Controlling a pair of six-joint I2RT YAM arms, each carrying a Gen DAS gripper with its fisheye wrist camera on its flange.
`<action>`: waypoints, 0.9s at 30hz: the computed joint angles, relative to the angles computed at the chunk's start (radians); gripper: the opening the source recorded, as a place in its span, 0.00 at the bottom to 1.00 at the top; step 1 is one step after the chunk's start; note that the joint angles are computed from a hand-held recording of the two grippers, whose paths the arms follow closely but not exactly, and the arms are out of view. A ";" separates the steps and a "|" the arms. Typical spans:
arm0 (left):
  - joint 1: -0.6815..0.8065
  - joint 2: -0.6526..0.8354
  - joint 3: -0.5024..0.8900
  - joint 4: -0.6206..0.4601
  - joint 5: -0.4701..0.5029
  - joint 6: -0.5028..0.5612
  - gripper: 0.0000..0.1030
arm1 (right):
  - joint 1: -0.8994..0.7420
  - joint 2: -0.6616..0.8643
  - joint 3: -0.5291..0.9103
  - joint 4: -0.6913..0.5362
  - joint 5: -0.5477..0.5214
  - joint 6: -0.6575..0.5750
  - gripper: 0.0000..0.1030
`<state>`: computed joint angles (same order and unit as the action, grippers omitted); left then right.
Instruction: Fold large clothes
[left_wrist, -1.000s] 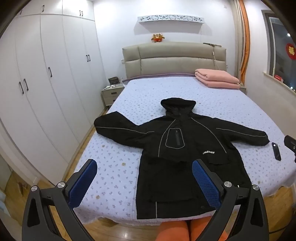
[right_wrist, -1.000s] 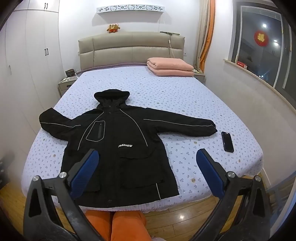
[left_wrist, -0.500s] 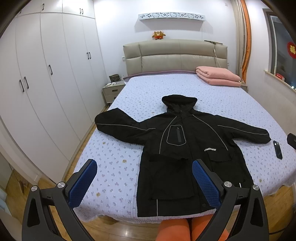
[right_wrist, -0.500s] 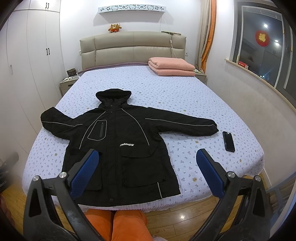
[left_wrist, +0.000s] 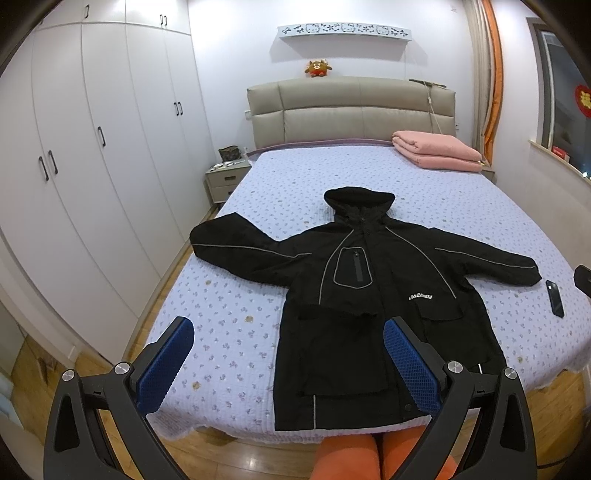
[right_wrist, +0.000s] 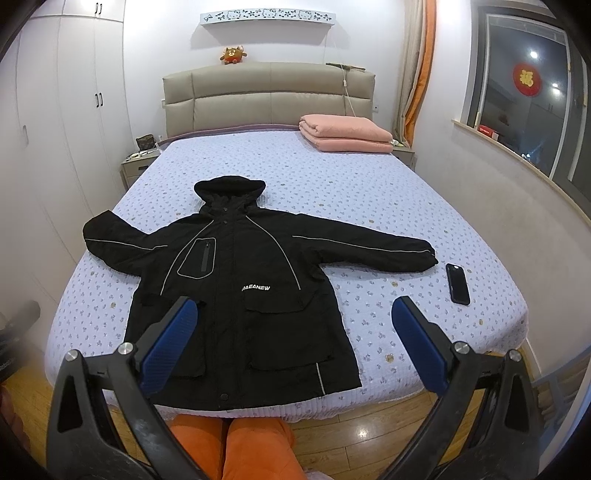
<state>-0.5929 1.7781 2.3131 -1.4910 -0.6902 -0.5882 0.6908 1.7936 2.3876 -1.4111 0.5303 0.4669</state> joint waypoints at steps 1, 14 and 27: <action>-0.001 0.001 0.004 -0.002 -0.001 0.000 0.99 | -0.001 0.000 0.002 0.000 -0.001 -0.002 1.00; -0.006 -0.012 -0.028 0.021 -0.008 -0.003 0.99 | 0.006 0.003 0.012 0.000 -0.002 -0.013 1.00; -0.047 -0.062 -0.022 -0.008 -0.043 -0.025 0.99 | 0.062 -0.001 0.067 -0.047 0.059 0.005 1.00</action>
